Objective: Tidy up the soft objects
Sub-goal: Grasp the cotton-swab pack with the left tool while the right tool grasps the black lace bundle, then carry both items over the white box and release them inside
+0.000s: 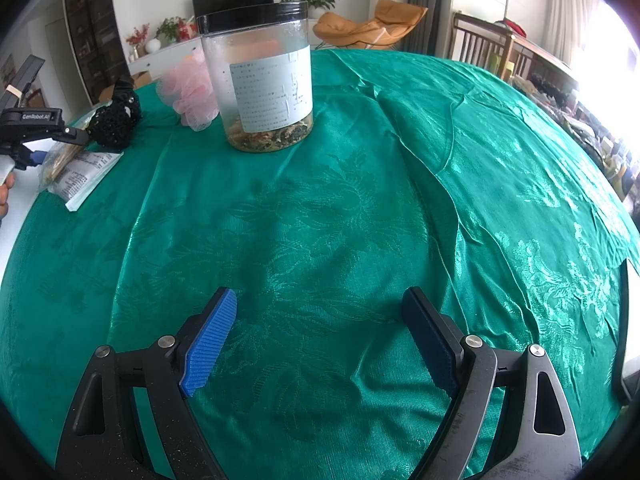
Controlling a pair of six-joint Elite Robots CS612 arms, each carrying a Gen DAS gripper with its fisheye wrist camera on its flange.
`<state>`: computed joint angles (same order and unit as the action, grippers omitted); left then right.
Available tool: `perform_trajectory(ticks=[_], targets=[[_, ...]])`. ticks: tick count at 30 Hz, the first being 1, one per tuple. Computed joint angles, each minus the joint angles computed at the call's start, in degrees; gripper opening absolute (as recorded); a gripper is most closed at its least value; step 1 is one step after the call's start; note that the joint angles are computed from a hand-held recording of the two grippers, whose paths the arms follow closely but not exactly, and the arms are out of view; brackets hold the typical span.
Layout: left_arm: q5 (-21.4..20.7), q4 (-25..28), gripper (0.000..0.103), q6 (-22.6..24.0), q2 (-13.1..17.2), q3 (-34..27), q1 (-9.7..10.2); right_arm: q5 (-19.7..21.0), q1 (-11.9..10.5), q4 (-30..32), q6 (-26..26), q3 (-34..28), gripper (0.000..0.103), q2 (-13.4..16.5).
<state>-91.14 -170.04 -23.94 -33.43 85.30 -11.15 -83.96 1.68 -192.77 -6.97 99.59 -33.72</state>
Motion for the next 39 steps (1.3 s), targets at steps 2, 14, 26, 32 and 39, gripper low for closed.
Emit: perform_trajectory(ticks=[2,14,26,32,39], targets=[[-1.6,-2.6,0.029,-1.7,-0.6,1.0,0.47,0.3,0.0,0.1,-0.3,-0.1,0.088,0.0],[2.3,-16.0,0.029,-7.2,-10.9,15.9,-0.34,15.3,8.3,17.6,-7.5,-21.0,0.086,2.8],[5.5,-23.6,0.029,-6.1,-14.1,23.8,-1.46,14.9,11.0,38.4,-5.6,-39.3,0.037,12.3],[3.4,-26.2,0.029,-7.9,-13.7,24.7,-1.85,21.8,6.9,17.6,-0.2,-23.1,0.037,3.8],[3.5,-27.6,0.029,-8.6,-14.7,26.1,-1.76,21.1,0.9,0.3,8.8,-11.4,0.037,-3.6]])
